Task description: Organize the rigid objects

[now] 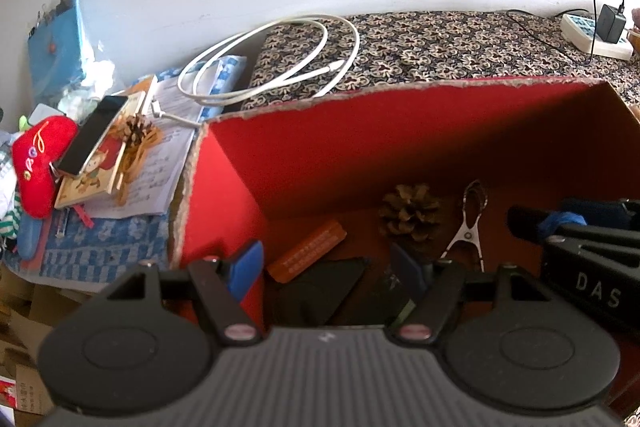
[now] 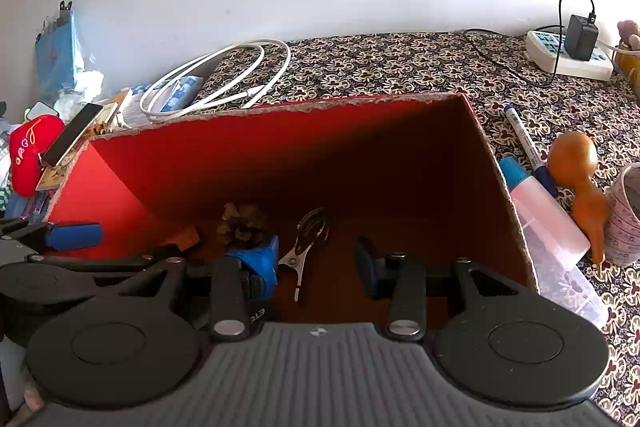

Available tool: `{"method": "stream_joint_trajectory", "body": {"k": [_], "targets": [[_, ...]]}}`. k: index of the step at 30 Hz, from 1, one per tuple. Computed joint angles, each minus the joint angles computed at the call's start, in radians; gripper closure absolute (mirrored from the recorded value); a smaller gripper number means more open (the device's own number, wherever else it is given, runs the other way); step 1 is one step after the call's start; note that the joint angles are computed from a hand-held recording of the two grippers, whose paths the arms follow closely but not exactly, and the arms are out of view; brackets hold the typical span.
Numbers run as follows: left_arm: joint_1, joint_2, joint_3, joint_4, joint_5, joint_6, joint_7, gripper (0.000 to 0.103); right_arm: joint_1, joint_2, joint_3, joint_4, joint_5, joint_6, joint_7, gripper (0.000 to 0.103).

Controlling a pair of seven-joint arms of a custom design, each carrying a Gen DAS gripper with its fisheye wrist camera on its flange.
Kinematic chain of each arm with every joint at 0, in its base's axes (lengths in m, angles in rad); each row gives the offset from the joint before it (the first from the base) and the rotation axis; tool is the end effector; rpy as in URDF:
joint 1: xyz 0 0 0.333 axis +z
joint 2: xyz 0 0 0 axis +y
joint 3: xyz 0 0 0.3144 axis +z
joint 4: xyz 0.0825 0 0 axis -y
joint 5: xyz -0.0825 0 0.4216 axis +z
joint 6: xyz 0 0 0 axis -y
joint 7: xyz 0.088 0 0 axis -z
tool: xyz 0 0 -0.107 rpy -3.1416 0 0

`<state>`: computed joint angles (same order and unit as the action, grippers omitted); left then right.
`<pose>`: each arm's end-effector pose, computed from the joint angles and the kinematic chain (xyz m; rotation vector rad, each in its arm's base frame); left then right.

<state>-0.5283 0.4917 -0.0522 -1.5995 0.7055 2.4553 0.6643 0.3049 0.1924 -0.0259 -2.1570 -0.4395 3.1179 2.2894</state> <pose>0.6285 -0.4060 0.3649 -1.6951 1.9437 -0.4371 0.5965 0.2092 0.3668 -1.7160 1.7191 -0.4936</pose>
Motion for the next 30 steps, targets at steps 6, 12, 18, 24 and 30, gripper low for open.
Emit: {"method": "stream_joint_trajectory", "body": {"k": [6,12,18,24,30], "targets": [[-0.002,0.0,0.002,0.0,0.004,-0.005,-0.004,0.03,-0.009,0.0,0.01,-0.001,0.01,0.0,-0.012,0.078],[-0.002,0.001,0.002,0.002,0.008,-0.008,-0.009,0.03,-0.019,0.002,0.024,0.0,0.053,-0.003,-0.051,0.078],[-0.005,0.004,0.004,0.005,0.016,-0.01,-0.018,0.03,-0.006,0.001,0.012,0.004,0.036,-0.021,-0.025,0.078],[-0.006,0.002,0.004,0.003,0.028,-0.015,-0.026,0.03,0.037,0.0,-0.038,0.011,-0.053,-0.033,0.073,0.078],[-0.007,0.007,0.003,0.012,0.035,-0.029,-0.024,0.03,0.026,-0.002,-0.028,0.011,-0.077,-0.036,0.099,0.078]]}}
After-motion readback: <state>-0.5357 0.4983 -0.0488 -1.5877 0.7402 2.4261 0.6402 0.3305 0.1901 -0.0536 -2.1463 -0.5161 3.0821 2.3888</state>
